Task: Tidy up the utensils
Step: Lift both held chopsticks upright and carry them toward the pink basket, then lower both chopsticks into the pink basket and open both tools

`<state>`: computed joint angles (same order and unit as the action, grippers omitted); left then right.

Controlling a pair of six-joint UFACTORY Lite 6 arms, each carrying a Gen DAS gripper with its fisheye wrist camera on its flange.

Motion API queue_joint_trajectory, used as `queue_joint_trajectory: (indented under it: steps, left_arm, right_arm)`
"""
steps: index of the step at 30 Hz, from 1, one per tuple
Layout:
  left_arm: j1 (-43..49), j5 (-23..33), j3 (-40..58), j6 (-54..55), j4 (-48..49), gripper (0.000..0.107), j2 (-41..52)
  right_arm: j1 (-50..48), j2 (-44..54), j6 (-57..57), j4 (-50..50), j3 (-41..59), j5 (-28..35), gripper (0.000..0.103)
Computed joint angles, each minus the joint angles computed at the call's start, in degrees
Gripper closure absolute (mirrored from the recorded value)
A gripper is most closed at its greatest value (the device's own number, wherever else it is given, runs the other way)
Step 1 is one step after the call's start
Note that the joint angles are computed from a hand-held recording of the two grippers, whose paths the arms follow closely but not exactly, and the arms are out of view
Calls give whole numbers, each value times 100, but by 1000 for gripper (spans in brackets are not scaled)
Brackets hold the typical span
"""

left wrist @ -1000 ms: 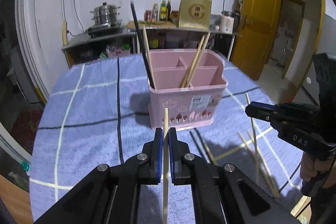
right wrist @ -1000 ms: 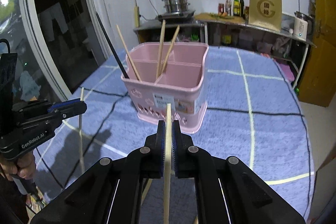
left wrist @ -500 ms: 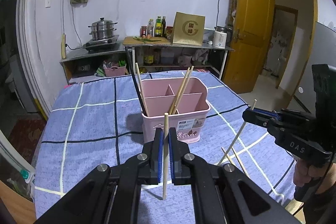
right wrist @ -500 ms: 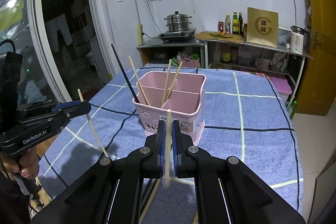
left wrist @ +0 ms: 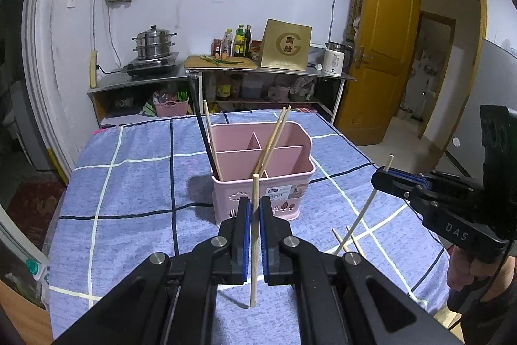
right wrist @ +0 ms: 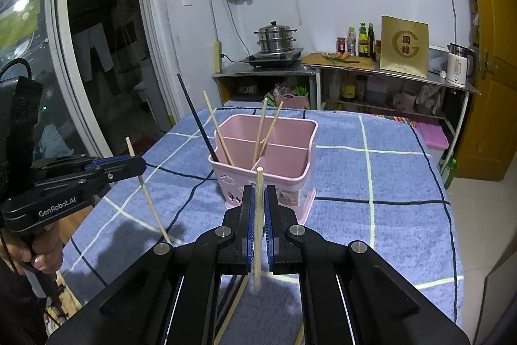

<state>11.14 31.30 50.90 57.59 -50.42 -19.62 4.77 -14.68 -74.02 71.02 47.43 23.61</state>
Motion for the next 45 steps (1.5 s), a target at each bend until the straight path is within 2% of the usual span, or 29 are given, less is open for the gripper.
queue_joint_trajectory:
  steps: [7, 14, 29, 36, 45]
  left_arm:
    - [67, 228, 723, -206, 70, 102, 397]
    - [105, 504, 2011, -684, 196, 102, 1006]
    - [-162, 379, 4472, -1463, 552, 102, 2754]
    - [-282, 196, 5062, -1554, 634, 102, 3534]
    - [-308, -34, 5136, -1014, 143, 102, 4124]
  right_arm:
    - [79, 144, 131, -46, 345, 0, 97]
    - [201, 527, 449, -158, 1077, 7, 97]
    - [433, 1624, 599, 236, 2767, -100, 97]
    - [528, 2252, 582, 328, 3357, -259, 97]
    - [577, 2914, 175, 706, 3599, -306, 97]
